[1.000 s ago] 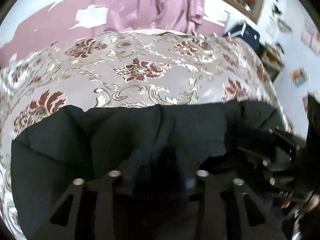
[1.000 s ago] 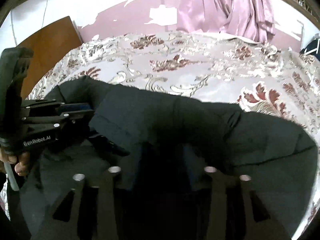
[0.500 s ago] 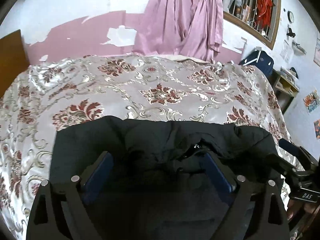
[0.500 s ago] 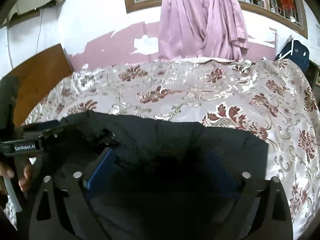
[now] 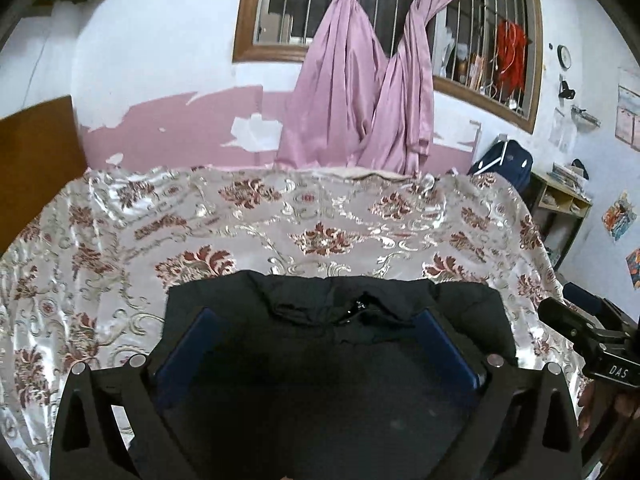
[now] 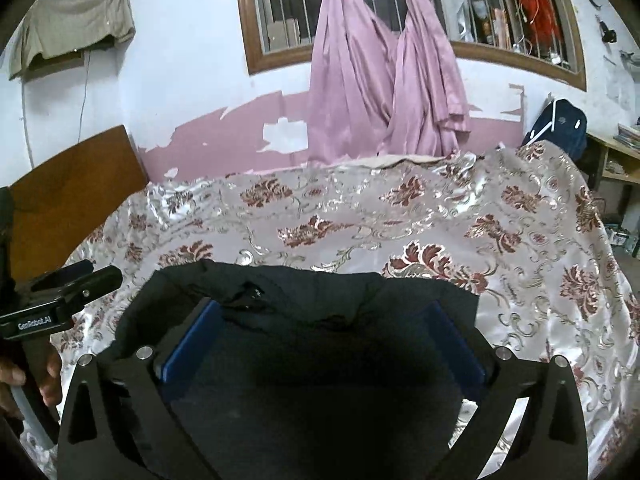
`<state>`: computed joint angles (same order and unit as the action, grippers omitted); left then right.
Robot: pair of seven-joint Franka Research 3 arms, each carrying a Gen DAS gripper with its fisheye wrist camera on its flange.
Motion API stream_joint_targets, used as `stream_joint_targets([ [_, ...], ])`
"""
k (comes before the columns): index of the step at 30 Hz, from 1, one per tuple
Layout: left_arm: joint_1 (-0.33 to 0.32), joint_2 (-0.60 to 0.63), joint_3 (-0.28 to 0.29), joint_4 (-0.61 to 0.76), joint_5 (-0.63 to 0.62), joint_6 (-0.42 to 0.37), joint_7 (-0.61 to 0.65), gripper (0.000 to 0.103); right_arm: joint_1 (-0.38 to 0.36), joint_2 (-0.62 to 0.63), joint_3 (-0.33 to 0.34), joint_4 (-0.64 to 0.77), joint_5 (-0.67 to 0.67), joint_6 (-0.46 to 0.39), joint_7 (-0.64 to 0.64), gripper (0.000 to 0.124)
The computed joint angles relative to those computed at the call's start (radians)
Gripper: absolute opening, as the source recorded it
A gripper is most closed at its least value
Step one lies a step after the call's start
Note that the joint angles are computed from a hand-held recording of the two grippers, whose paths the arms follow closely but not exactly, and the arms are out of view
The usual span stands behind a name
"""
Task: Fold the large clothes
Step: 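Grasp the folded jacket edge with the left gripper while the right gripper grasps it too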
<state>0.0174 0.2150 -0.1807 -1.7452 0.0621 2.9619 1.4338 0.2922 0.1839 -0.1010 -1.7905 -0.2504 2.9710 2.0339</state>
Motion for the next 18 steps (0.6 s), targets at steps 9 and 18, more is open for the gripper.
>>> stream_joint_targets([
  [9,-0.029,-0.228,0.042,-0.260,0.063,0.124,-0.051,0.103,-0.027,-0.180,0.046,-0.157,-0.176,0.016,0.135,0.101],
  [18,-0.043,-0.436,0.068,-0.478,0.144,0.214,-0.130,0.103,-0.148,-0.360,0.195,-0.316,-0.311,0.042,0.242,0.101],
])
